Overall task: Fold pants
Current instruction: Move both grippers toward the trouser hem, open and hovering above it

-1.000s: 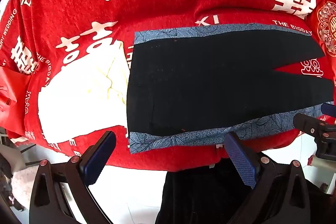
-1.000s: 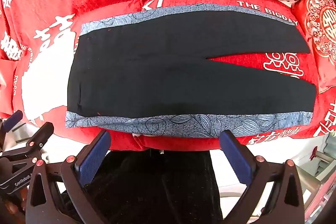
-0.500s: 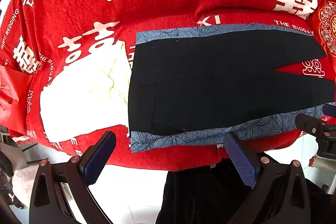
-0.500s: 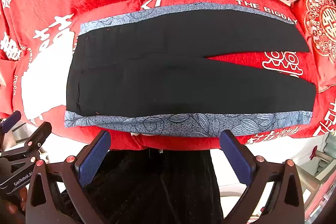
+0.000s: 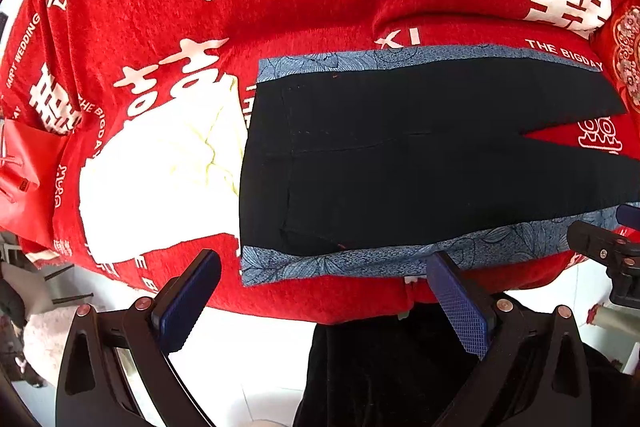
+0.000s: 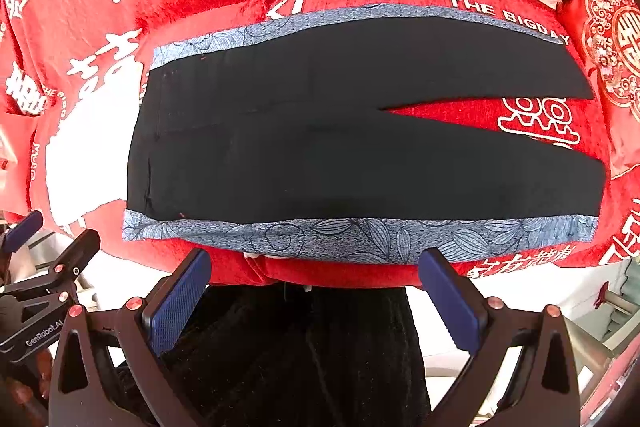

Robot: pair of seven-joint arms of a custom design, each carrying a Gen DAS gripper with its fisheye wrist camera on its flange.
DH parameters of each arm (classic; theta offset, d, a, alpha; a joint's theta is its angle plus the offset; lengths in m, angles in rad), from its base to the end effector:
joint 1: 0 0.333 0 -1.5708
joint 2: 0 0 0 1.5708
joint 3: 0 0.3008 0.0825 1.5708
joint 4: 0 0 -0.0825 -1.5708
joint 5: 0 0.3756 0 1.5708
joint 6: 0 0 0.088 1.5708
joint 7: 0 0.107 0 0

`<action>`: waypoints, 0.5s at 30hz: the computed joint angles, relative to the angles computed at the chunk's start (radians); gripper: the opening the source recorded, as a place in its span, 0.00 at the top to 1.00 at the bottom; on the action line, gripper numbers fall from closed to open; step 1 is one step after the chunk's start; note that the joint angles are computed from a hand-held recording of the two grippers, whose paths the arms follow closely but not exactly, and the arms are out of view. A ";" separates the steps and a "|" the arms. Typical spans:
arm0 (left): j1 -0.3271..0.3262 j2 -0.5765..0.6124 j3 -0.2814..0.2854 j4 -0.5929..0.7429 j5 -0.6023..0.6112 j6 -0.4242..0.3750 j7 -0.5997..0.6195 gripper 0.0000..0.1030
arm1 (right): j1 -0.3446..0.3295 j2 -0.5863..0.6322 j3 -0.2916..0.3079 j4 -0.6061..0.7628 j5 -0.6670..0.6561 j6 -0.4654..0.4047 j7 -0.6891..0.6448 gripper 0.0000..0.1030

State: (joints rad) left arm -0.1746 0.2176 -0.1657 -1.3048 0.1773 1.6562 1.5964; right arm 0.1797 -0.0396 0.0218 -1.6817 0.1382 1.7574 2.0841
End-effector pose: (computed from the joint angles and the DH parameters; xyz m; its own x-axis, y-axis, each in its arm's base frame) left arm 0.5918 -0.1777 0.6177 -0.3421 -0.9285 -0.1444 -0.9234 0.3606 -0.1317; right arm 0.5372 0.1224 0.5970 -0.3161 -0.9325 -0.1746 -0.9448 0.3261 -0.0316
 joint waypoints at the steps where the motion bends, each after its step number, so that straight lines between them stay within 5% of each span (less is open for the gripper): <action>1: -0.004 0.006 0.000 0.011 0.003 -0.012 -0.010 0.00 | -0.004 -0.005 -0.004 -0.006 0.009 0.002 -0.006 0.00; 15: -0.046 -0.021 -0.005 -0.005 0.073 -0.026 -0.223 0.00 | -0.041 -0.051 -0.032 -0.074 0.080 -0.008 -0.184 0.00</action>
